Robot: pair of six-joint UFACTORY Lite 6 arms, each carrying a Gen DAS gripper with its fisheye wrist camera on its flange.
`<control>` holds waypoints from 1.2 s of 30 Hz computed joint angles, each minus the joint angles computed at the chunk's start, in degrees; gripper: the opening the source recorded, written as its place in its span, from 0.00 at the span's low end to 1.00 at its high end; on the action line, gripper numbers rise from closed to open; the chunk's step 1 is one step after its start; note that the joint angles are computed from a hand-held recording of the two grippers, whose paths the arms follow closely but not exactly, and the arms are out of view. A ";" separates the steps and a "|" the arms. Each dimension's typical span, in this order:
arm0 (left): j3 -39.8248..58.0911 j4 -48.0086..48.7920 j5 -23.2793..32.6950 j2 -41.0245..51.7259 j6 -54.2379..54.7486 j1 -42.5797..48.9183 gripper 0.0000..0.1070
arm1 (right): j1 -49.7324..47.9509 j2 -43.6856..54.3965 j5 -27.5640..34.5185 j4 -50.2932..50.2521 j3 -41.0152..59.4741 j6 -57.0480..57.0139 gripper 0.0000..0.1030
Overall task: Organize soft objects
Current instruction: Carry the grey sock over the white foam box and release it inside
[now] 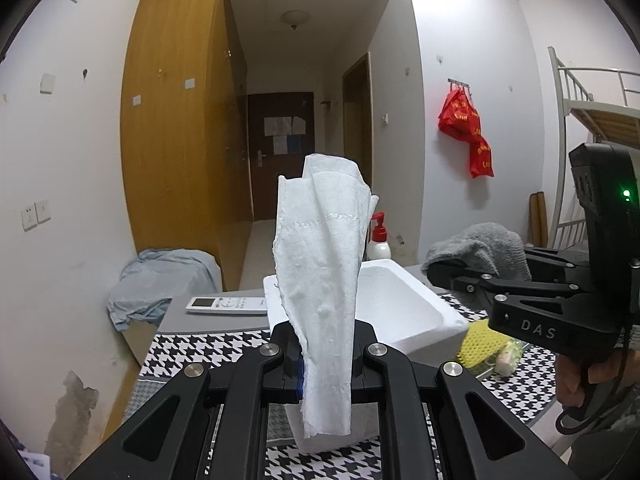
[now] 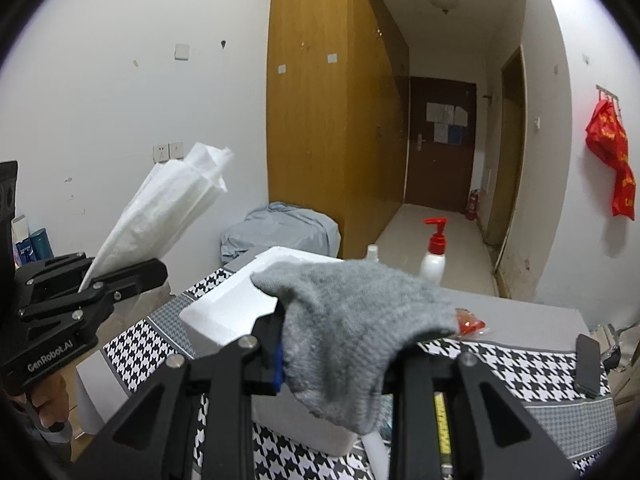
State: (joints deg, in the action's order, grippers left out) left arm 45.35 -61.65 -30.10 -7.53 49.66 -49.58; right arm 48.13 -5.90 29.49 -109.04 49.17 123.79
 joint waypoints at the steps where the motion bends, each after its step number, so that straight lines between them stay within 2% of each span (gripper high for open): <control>1: 0.34 0.58 0.47 0.40 -0.40 0.54 0.12 | -0.66 0.90 -0.86 -0.22 0.87 0.10 0.31; 9: 2.78 6.12 3.62 3.28 -4.93 4.41 0.12 | -4.05 7.62 -6.62 0.94 8.53 -2.66 0.31; 12: 3.04 8.05 4.23 3.99 -6.54 5.45 0.12 | -5.18 11.08 -8.14 4.47 12.82 -6.88 0.31; 18: 3.80 11.16 5.29 5.12 -9.32 7.25 0.12 | -6.23 14.84 -10.55 6.13 16.13 -9.22 0.31; 20: 4.31 12.68 5.92 5.74 -10.45 8.13 0.12 | -6.50 15.85 -10.89 7.10 17.03 -10.22 0.37; 22: 4.65 12.78 6.06 6.18 -10.48 8.31 0.12 | -6.74 16.39 -11.20 7.61 17.77 -10.80 0.48; 23: 4.75 13.27 6.26 6.31 -10.93 8.57 0.12 | -6.80 16.61 -11.14 7.50 18.05 -10.74 0.51; 26: 5.25 13.72 6.75 6.78 -11.34 9.10 0.12 | -6.25 16.76 -10.31 6.58 18.17 -9.90 0.59; 28: 5.48 13.59 6.86 7.02 -11.29 9.14 0.12 | -5.56 16.87 -9.10 6.78 18.32 -10.25 0.69; 30: 5.99 12.59 6.95 7.31 -10.37 8.93 0.12 | -5.19 16.96 -8.32 5.45 18.17 -9.17 0.75; 36: 6.38 12.01 7.03 7.55 -10.06 8.82 0.12 | -5.00 16.39 -7.94 3.77 17.95 -8.23 0.77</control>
